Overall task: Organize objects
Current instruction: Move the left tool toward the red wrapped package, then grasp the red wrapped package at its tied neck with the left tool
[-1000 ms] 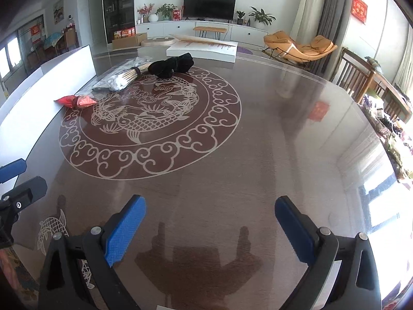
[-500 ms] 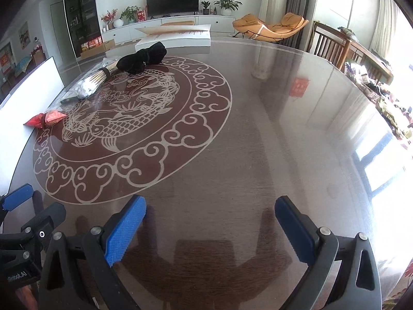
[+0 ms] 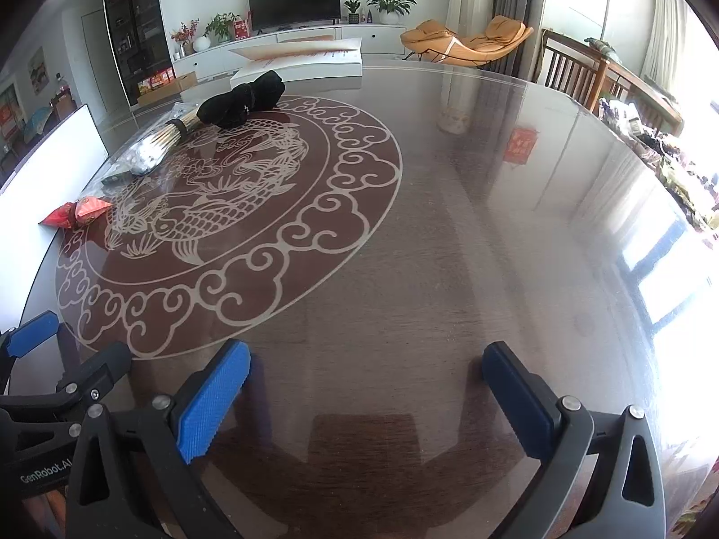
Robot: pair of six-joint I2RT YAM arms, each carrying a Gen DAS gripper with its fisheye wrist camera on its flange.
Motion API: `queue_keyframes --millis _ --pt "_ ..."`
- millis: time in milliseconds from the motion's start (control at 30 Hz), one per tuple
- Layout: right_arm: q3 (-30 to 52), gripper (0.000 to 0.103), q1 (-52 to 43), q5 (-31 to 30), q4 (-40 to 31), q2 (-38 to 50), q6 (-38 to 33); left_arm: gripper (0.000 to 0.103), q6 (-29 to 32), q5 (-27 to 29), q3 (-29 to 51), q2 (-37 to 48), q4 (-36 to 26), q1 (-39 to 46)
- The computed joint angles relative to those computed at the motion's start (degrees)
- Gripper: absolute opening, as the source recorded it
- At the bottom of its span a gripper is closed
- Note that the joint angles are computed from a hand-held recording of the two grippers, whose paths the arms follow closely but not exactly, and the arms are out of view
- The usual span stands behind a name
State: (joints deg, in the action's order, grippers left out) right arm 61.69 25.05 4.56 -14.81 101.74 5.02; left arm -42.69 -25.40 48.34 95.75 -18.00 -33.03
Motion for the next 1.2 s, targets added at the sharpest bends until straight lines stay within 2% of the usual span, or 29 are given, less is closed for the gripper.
queue_keyframes --millis 567,700,800,867,967,1033,1100,1133,1200 --pt "-0.1 0.103 0.03 0.08 0.09 -0.02 0.09 0.103 -0.2 -0.15 0.07 -0.01 -0.18 -0.15" --pt "-0.04 0.103 0.03 0.09 0.09 0.04 0.11 0.103 0.44 1.19 -1.02 -2.68 -0.79 0.52" --pt "-0.02 0.103 0.04 0.12 0.09 0.05 0.13 0.103 3.54 -2.36 -0.73 -7.46 -1.89 3.54" --pt "-0.04 0.103 0.07 0.15 0.09 0.04 0.16 0.103 7.81 -1.64 1.75 -8.15 -1.75 8.85" --pt "-0.02 0.103 0.08 0.17 0.1 0.07 0.18 0.103 14.2 3.52 11.15 -0.35 -3.37 18.5" --pt "-0.08 0.103 0.11 0.18 0.1 0.01 0.2 0.103 14.79 4.01 17.78 6.93 -6.44 22.53" --pt "-0.01 0.103 0.08 0.16 0.08 0.06 0.18 0.103 13.88 7.85 17.68 9.45 -3.89 25.11" --pt "-0.01 0.103 0.08 0.16 0.08 0.06 0.18 0.103 14.58 7.21 15.8 9.15 -0.84 24.69" --pt "-0.03 0.103 0.09 0.18 0.08 0.04 0.18 0.103 20.26 8.29 11.83 7.69 5.04 22.4"
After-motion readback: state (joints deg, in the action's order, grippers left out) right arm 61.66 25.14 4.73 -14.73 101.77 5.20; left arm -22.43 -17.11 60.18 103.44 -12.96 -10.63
